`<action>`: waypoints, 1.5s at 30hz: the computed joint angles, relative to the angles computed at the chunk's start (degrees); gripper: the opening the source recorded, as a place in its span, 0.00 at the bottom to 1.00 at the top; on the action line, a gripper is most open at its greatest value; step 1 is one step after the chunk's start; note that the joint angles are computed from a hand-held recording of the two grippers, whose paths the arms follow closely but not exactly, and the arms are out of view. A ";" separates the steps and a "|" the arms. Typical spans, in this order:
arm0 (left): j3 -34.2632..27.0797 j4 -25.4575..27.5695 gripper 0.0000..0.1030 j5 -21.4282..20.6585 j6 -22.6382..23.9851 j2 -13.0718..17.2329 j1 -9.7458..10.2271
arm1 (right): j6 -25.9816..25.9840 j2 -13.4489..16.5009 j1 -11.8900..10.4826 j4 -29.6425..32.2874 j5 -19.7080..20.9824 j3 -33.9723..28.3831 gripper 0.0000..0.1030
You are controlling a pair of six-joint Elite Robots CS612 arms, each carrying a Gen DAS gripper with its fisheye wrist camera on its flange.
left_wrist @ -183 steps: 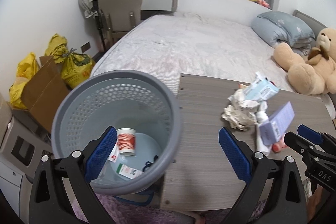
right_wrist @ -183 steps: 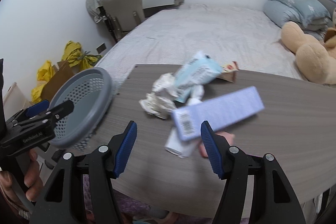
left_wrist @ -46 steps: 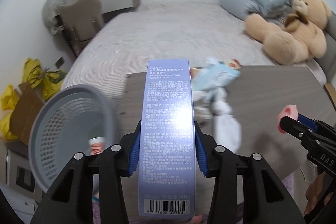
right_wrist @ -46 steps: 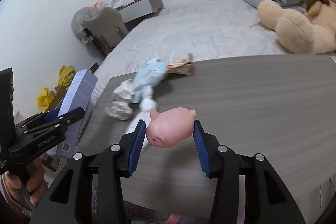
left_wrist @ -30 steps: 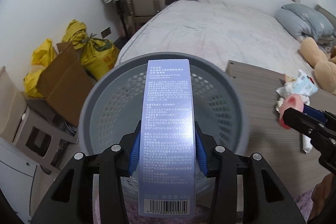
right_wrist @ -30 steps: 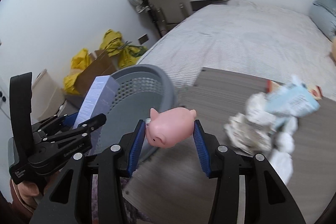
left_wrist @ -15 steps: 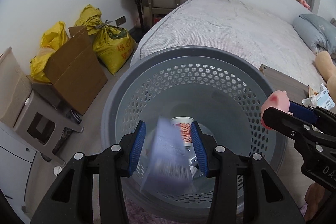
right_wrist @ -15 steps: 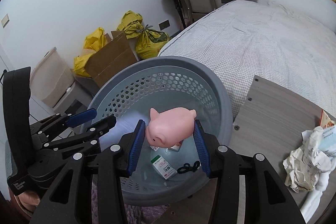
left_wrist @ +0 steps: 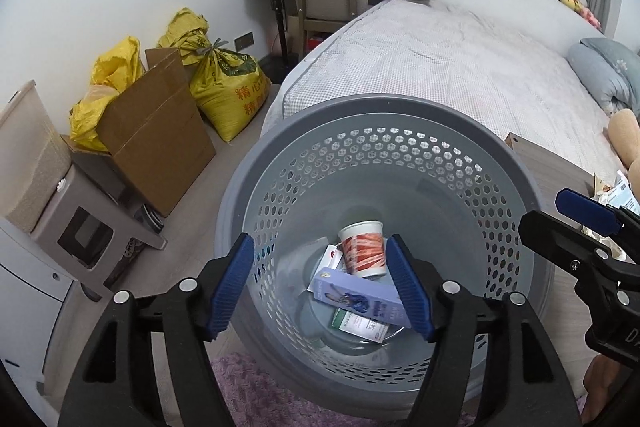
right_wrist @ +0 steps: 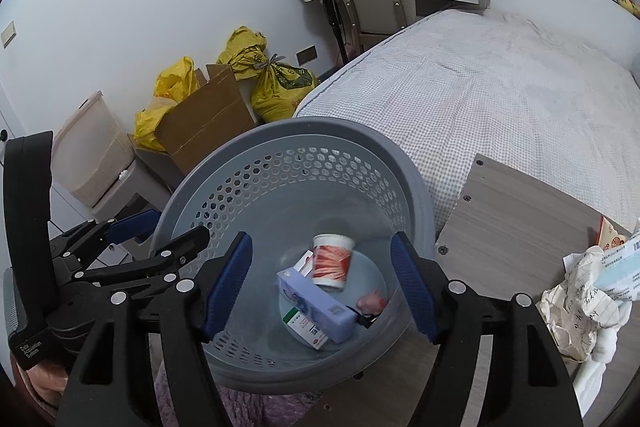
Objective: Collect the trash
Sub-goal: 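Move both open grippers back over the table toward the cloth and paper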
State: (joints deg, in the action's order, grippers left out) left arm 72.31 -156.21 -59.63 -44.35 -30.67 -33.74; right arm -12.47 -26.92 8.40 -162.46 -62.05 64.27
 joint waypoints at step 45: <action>-2.02 -7.50 0.94 -3.28 7.14 0.55 -3.89 | 8.09 -7.49 -5.97 -12.59 -8.11 15.93 0.67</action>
